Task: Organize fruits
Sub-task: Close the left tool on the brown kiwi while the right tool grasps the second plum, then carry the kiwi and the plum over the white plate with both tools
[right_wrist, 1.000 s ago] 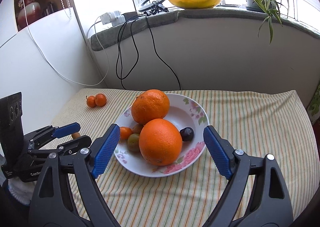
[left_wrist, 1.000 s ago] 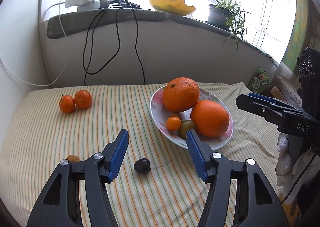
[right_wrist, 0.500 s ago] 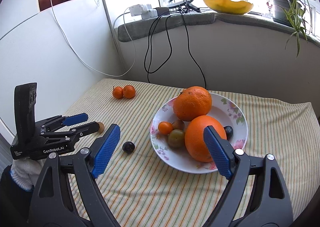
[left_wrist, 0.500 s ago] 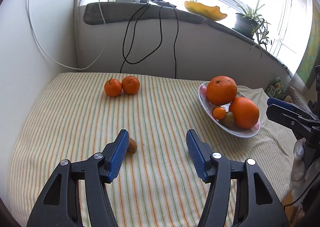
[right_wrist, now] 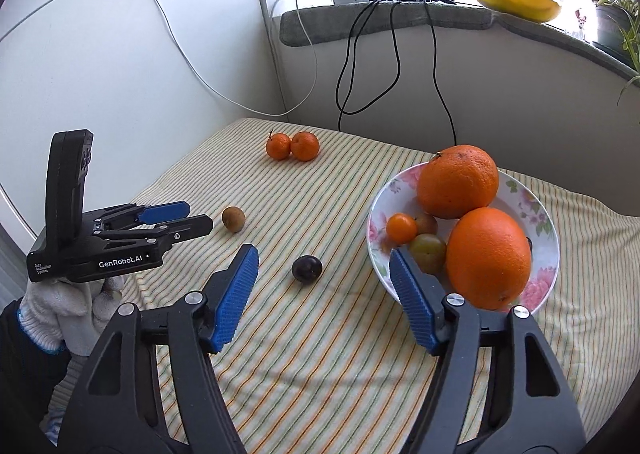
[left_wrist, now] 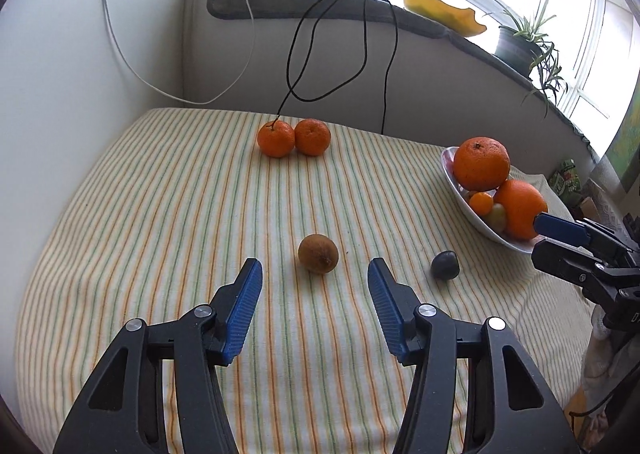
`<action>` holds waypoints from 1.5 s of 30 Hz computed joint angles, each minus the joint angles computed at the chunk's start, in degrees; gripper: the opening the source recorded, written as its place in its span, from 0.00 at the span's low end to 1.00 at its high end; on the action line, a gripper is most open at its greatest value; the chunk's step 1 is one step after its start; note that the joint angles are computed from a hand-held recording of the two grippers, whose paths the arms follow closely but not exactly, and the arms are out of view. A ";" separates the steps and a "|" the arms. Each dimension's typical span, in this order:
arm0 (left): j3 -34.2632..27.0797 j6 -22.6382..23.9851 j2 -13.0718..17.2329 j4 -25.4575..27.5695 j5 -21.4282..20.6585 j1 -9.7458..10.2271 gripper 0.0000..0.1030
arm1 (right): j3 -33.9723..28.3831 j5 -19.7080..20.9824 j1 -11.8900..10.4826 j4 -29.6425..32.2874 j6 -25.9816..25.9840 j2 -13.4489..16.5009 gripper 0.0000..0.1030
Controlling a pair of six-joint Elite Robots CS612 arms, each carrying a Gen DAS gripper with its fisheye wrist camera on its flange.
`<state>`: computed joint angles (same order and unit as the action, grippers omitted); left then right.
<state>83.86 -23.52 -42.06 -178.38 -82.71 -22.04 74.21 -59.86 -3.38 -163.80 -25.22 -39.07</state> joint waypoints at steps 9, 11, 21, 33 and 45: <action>-1.52 0.39 0.85 1.97 -0.74 0.17 0.43 | -1.77 -2.85 1.19 4.49 -2.33 1.37 0.49; -1.96 0.52 1.07 2.65 -0.88 0.20 0.39 | -2.07 -3.41 1.39 4.86 -2.59 1.71 0.48; -3.93 0.90 2.02 5.14 -1.02 0.32 0.39 | -4.64 -6.16 2.10 6.73 -2.30 3.46 0.42; -5.08 0.30 2.73 7.10 -1.65 0.47 0.32 | -6.34 -7.20 2.75 9.30 -4.03 4.26 0.33; -5.49 0.37 2.96 7.36 -1.75 0.51 0.25 | -6.54 -7.70 3.03 9.64 -4.40 4.41 0.26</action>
<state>78.36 -23.16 -39.09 -171.02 -84.46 -21.52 67.67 -67.56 -0.35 -154.16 -29.61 -34.66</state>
